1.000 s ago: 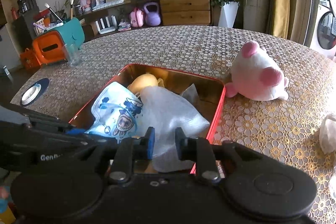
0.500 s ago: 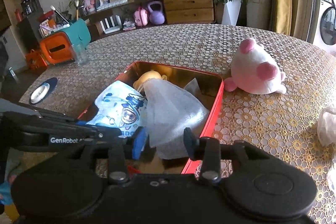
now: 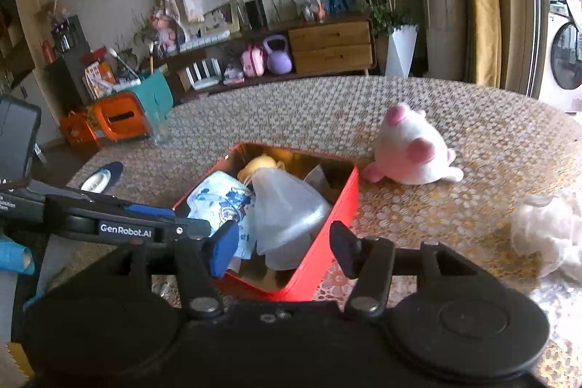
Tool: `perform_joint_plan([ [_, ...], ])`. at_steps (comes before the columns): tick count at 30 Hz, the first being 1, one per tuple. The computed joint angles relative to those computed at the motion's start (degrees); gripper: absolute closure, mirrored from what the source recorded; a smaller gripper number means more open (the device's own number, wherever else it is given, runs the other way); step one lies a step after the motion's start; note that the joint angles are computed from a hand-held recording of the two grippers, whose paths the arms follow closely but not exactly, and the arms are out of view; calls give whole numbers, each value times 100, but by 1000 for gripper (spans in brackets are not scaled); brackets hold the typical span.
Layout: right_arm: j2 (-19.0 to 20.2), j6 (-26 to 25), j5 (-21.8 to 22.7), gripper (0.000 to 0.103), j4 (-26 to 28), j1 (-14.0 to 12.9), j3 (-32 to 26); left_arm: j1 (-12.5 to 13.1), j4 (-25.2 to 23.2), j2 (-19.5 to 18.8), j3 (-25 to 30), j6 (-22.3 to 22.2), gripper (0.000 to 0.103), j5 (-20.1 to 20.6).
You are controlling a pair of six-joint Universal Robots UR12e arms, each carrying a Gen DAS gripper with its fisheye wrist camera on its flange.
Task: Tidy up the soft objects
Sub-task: 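Lower the mask and mesh bag into the tin and open both tools, then move both open tools away from the tin toward the white mesh cloth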
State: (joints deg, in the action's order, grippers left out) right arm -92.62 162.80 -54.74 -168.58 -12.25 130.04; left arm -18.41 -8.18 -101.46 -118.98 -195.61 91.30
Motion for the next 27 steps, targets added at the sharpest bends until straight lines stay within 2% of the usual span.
perform_joint_plan([
  [3,-186,32,175,43,-23,-210,97,-172,135,35,23,32,43,348],
  [5,-289,42,283,39,-58,-351,157,-225,223,52,38,12,43,306],
  [9,-477,46,450,34,-73,-658,259,-385,332,31,125,-33,32,286],
  [13,-601,-29,514,26,-86,-927,354,-558,397,-47,267,1,31,257],
  [15,-650,-54,542,23,-95,-1080,398,-649,365,-106,362,3,27,258],
  [21,-683,-84,586,14,-157,-1503,443,-964,415,-369,678,2,24,407],
  [23,-654,-40,555,10,-176,-1622,436,-1081,343,-472,821,-83,19,539],
  [27,-575,22,566,7,-112,-1853,398,-1193,318,-631,1017,-198,18,406],
])
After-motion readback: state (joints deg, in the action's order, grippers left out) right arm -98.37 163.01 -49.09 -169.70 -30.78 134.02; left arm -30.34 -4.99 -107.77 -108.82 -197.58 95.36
